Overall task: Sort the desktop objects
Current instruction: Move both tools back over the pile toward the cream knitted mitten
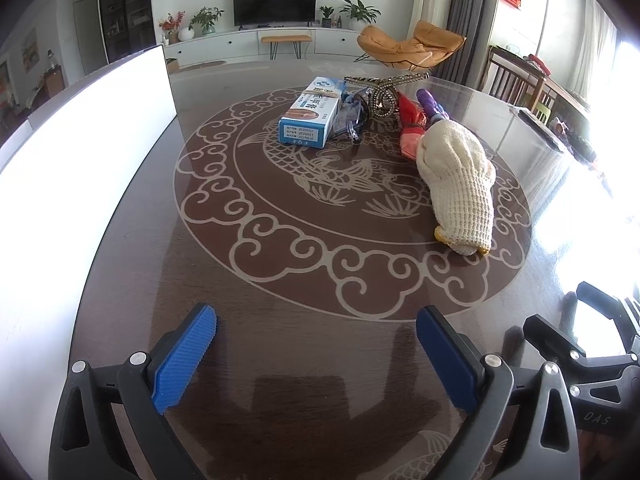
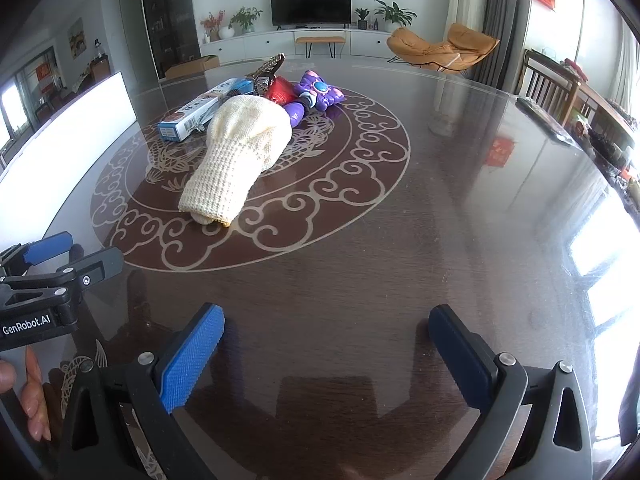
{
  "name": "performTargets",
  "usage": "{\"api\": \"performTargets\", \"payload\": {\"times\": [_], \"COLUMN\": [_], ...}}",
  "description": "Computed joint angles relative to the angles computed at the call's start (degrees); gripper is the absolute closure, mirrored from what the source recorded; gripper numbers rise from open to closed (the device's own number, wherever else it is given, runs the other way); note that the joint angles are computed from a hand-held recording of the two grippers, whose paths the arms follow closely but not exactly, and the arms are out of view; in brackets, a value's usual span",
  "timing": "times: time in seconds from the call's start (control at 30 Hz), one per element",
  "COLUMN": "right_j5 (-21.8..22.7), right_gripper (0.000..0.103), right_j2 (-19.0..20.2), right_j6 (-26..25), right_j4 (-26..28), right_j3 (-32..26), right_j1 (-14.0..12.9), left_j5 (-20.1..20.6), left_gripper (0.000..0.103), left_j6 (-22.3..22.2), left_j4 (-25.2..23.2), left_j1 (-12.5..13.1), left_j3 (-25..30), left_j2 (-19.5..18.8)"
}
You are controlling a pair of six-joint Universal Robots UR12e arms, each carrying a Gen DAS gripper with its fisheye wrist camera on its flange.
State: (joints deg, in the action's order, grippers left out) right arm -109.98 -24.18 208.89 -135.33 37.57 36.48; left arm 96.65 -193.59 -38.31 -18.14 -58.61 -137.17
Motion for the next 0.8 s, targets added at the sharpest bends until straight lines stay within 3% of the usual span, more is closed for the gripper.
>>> {"api": "performTargets", "payload": {"times": [0.47, 0.8], "right_j5": [0.0, 0.7], "right_gripper": [0.001, 0.000], "right_j2": [0.0, -0.2], "right_j6": [0.0, -0.2], "right_j4": [0.0, -1.1], "right_j3": [0.0, 0.6], "right_j1": [0.0, -0.1], "left_j5": [1.9, -0.3], "left_gripper": [0.000, 0.000], "left_j6": [1.5, 5.1], "left_j4": [-2.4, -3.2], "left_j1": [-0.4, 0.8], "left_j3": [1.3, 1.0], "left_j2": [-0.5, -0.1]}}
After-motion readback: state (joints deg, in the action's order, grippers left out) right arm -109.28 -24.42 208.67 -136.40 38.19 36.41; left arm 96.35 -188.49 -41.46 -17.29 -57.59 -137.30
